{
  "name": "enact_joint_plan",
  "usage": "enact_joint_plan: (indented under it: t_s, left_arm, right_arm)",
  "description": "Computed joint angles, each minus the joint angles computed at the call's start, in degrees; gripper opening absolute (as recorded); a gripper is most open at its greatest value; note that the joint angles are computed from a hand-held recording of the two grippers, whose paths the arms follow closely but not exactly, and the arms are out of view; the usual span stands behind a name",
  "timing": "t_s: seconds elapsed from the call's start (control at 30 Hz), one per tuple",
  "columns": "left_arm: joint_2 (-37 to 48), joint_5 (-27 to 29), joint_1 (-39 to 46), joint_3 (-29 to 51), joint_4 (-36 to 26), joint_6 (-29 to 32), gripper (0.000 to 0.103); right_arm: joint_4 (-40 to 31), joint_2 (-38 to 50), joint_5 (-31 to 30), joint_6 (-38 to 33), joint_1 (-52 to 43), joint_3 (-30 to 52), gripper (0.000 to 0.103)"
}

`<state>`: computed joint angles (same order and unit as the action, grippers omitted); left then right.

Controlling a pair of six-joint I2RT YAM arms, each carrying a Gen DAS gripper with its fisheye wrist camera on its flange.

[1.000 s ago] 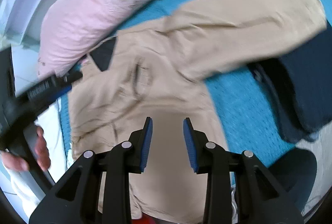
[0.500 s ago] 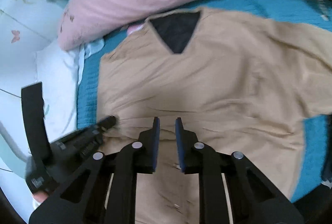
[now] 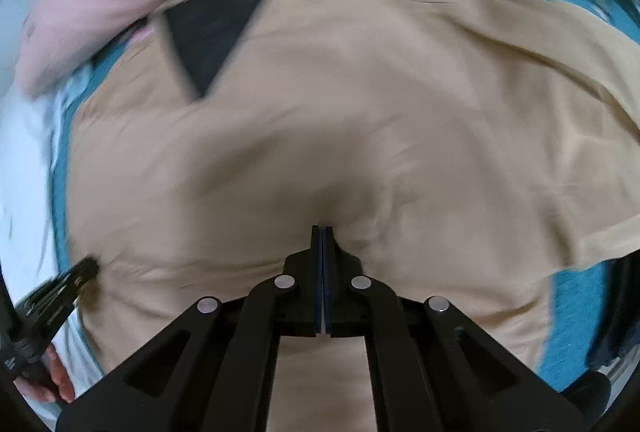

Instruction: Fold large clothes

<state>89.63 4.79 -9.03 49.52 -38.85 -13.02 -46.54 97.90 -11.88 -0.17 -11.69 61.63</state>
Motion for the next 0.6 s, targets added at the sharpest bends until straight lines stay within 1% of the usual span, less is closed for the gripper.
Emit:
enact_joint_plan:
  t_s: [0.03, 0.07, 0.1, 0.17, 0.2, 0.27, 0.37, 0.47, 0.57, 0.6]
  left_arm:
    - [0.90, 0.72, 0.32, 0.10, 0.35, -0.34, 0.002]
    - [2.01, 1.01, 0.39, 0.14, 1.11, -0.75, 0.002]
    - [2.74, 1.05, 0.36, 0.03, 1.98, -1.07, 0.002]
    - [4.62, 0.44, -0.11, 0.42, 2.93, -2.38, 0.002]
    - [4.37, -0.61, -0.79, 1.25, 1.55, -3.14, 0.002]
    - [3.22, -2.18, -2.17, 2.17, -0.30, -3.49, 0.002]
    - [-0.50, -3.98, -3.72, 2.52, -3.23, -3.53, 0.003]
    - [-3.82, -5.61, -5.48, 3.36, -6.50, -5.04, 0.003]
    - [-6.64, -6.87, -7.45, 4.72, -9.43, -7.20, 0.004]
    - [-7.20, -6.83, -7.77, 5.15, -10.06, -7.46, 0.010]
  right_arm:
    - [-0.98, 2.71, -3.03, -0.95, -2.66, 1.40, 0.000]
    - [-1.00, 4.93, -4.76, -0.92, -4.07, 2.01, 0.000]
    - [-0.13, 5.90, -4.79, -1.07, -4.06, 1.91, 0.000]
    - [2.73, 5.54, -1.75, -2.43, -1.66, 0.61, 0.000]
    - [2.54, 4.24, 0.05, -2.01, -0.27, 0.21, 0.000]
    - [1.20, 2.28, 1.15, -1.74, 0.67, 0.35, 0.000]
    - [-0.97, -0.61, -0.66, -2.74, -0.37, 0.47, 0.001]
    - [-3.95, -4.33, -2.39, -4.53, -2.75, 0.78, 0.005]
    - [-6.96, -8.21, -3.57, -7.41, -5.75, 0.87, 0.006]
    - [-7.92, -8.59, -3.68, -7.75, -5.92, 1.68, 0.006]
